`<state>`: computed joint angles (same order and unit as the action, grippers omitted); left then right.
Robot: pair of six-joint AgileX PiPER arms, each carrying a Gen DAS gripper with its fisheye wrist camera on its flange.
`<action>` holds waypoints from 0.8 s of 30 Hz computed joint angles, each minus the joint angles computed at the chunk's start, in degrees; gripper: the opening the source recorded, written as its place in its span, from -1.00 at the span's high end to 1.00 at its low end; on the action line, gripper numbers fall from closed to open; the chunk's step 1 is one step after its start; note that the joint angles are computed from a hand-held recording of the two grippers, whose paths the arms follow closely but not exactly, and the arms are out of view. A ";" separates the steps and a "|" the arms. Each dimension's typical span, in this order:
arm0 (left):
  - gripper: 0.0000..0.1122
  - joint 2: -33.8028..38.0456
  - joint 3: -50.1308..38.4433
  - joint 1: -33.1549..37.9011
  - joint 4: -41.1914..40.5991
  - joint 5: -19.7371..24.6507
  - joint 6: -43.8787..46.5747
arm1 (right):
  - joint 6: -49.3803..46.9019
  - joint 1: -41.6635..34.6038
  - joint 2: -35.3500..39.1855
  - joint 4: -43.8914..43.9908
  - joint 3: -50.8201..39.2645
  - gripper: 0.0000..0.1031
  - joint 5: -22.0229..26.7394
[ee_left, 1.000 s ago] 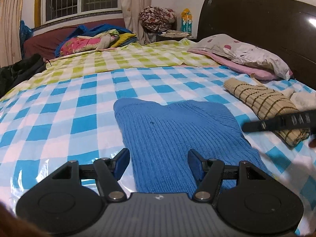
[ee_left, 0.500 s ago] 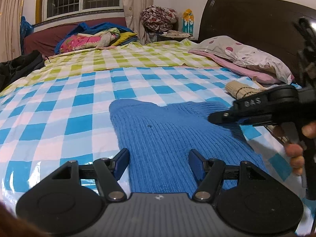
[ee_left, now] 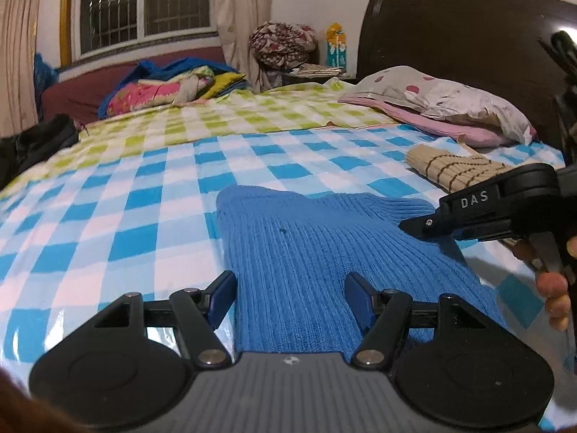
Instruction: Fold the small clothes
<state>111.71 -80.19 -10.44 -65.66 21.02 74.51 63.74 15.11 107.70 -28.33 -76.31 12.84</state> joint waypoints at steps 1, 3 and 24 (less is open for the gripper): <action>-0.26 -0.01 -0.14 -0.02 0.69 0.11 -0.91 | 0.17 0.13 -0.29 -0.22 -0.02 0.64 0.39; -0.26 -0.46 0.02 -0.11 2.06 0.00 -2.57 | 3.00 0.47 -1.32 -2.50 0.68 0.60 0.85; -0.30 -5.17 1.52 -1.53 29.92 3.56 -32.77 | 16.25 12.69 -5.68 -19.65 4.27 0.49 17.28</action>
